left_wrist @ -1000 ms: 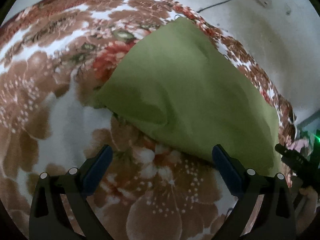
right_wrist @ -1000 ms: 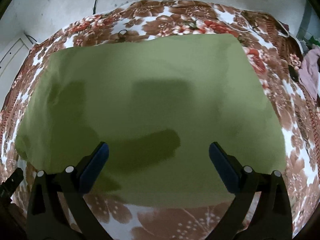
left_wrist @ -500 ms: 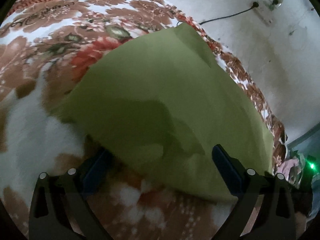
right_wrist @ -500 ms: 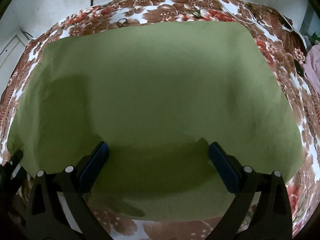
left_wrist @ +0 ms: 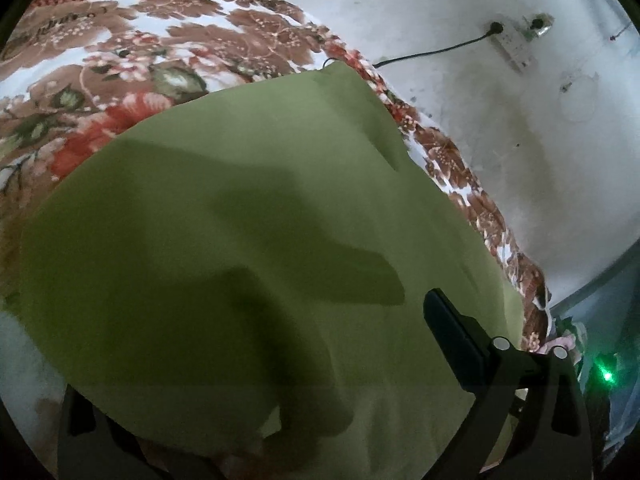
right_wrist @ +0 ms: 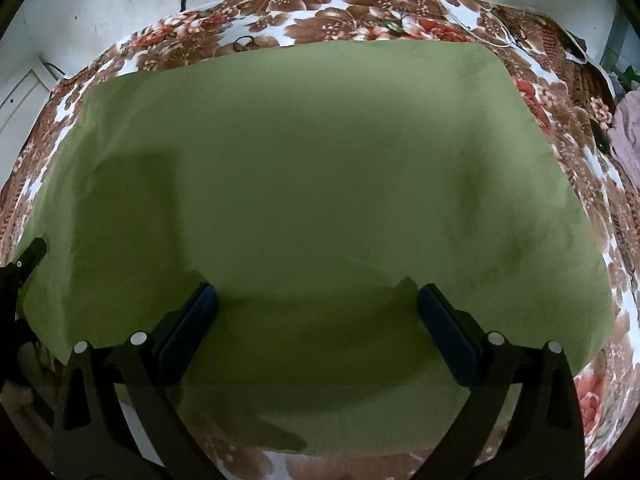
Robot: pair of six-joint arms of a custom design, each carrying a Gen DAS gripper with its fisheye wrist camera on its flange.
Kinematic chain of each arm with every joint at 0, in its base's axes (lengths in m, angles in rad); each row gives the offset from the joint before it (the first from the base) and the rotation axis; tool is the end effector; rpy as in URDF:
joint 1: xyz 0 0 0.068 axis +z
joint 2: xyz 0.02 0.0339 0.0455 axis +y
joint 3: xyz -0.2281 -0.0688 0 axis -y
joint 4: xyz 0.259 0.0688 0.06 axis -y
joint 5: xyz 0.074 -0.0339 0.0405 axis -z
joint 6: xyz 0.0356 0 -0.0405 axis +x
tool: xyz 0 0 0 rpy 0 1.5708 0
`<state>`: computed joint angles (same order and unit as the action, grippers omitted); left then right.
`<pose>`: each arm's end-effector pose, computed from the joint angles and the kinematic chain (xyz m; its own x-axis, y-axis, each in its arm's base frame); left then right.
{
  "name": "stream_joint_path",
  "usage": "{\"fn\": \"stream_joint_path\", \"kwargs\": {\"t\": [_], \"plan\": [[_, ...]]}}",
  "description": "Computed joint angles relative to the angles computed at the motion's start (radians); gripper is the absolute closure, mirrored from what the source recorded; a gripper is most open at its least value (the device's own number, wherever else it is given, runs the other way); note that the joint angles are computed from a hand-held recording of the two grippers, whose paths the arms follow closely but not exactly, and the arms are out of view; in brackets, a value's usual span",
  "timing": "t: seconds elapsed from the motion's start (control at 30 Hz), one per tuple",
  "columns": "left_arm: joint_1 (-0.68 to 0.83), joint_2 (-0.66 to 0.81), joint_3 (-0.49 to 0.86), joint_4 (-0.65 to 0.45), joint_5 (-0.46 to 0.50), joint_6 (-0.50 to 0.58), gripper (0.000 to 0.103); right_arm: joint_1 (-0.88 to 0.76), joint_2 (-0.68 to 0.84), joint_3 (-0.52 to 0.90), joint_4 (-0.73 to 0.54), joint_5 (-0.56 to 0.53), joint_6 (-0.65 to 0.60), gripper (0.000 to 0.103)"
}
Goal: Fold large clothes
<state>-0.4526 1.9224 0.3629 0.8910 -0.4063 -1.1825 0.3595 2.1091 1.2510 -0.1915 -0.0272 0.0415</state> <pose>0.2267 -0.0946 0.0032 -0.3247 -0.7875 -0.5238 -0.4694 0.6150 -0.6336 0.3799 0.1438 0.0576 -0.8262 -0.2662 -0.4965 -0.3304 0.9428 0.0442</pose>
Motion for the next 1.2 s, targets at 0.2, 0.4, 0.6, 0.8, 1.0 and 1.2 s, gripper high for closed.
{"fn": "stream_joint_path", "kwargs": {"t": [0.2, 0.4, 0.6, 0.8, 1.0, 1.2], "plan": [[0.008, -0.069, -0.011, -0.087, 0.04, 0.015, 0.082, 0.005, -0.002, 0.001, 0.001, 0.011, 0.014, 0.005], [-0.004, -0.283, 0.041, -0.374, 0.015, 0.069, 0.097, -0.008, -0.083, -0.072, 0.023, 0.023, 0.032, 0.005], [-0.03, -0.454, 0.126, -0.604, -0.027, 0.128, 0.098, -0.118, -0.266, -0.233, 0.099, 0.104, -0.021, 0.005], [-0.094, -0.44, 0.38, -0.884, -0.11, 0.208, 0.098, -0.147, -0.114, -0.169, 0.074, 0.041, -0.038, 0.005], [-0.192, -0.272, 0.738, -1.113, -0.232, 0.349, 0.099, -0.158, -0.065, -0.136, 0.059, 0.023, -0.023, 0.005], [-0.277, 0.031, 1.234, -1.339, -0.297, 0.54, 0.098, -0.18, -0.052, -0.111, -0.003, -0.02, -0.065, 0.005]]}}
